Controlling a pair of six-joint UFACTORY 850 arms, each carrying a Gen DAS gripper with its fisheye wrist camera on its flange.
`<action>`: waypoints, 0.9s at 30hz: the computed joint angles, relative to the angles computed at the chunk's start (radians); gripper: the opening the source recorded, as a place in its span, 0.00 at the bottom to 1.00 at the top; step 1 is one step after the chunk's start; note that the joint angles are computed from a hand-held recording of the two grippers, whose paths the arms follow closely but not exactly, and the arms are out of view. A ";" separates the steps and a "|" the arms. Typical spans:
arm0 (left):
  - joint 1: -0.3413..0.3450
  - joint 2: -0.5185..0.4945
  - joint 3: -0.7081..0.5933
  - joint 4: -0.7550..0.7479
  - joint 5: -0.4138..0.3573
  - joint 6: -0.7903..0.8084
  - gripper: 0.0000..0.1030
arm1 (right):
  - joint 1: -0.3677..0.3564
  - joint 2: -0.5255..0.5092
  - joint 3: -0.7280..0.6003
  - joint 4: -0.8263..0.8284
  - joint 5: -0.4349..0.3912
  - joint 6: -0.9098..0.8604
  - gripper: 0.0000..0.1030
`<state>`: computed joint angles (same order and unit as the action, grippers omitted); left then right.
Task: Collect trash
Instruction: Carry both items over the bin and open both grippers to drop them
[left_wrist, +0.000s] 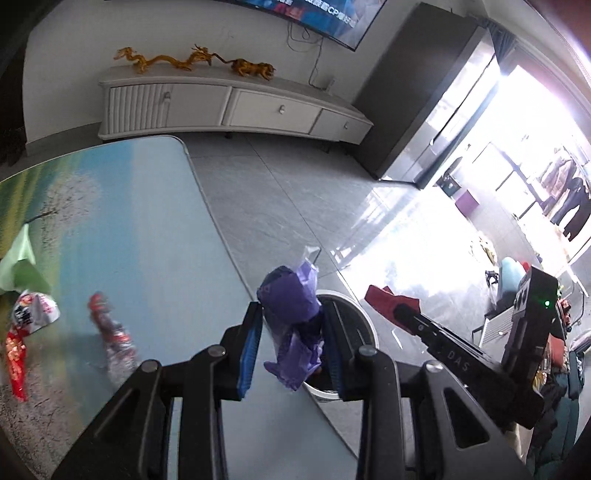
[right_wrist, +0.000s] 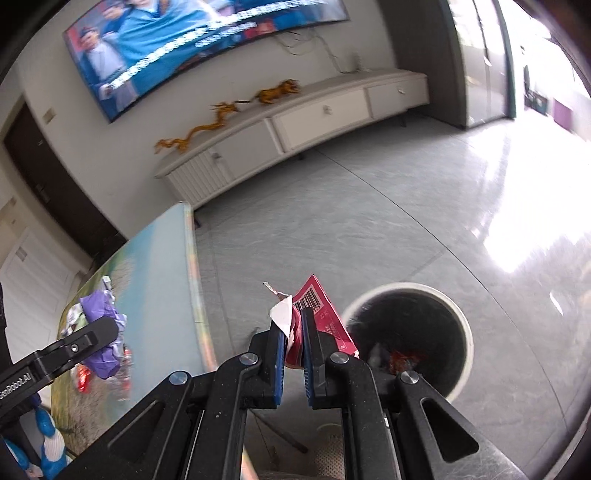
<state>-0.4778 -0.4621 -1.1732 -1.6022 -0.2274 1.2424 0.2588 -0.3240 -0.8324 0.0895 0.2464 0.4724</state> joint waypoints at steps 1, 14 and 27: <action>-0.011 -0.030 -0.035 0.084 -0.011 -0.078 0.30 | -0.016 -0.009 0.001 0.010 -0.006 -0.001 0.08; -0.113 -0.396 -0.479 0.577 -0.236 -0.564 0.32 | -0.179 -0.138 -0.015 -0.115 -0.043 0.215 0.35; -0.112 -0.350 -0.431 0.563 -0.192 -0.516 0.48 | -0.186 -0.077 0.039 -0.077 0.006 0.201 0.40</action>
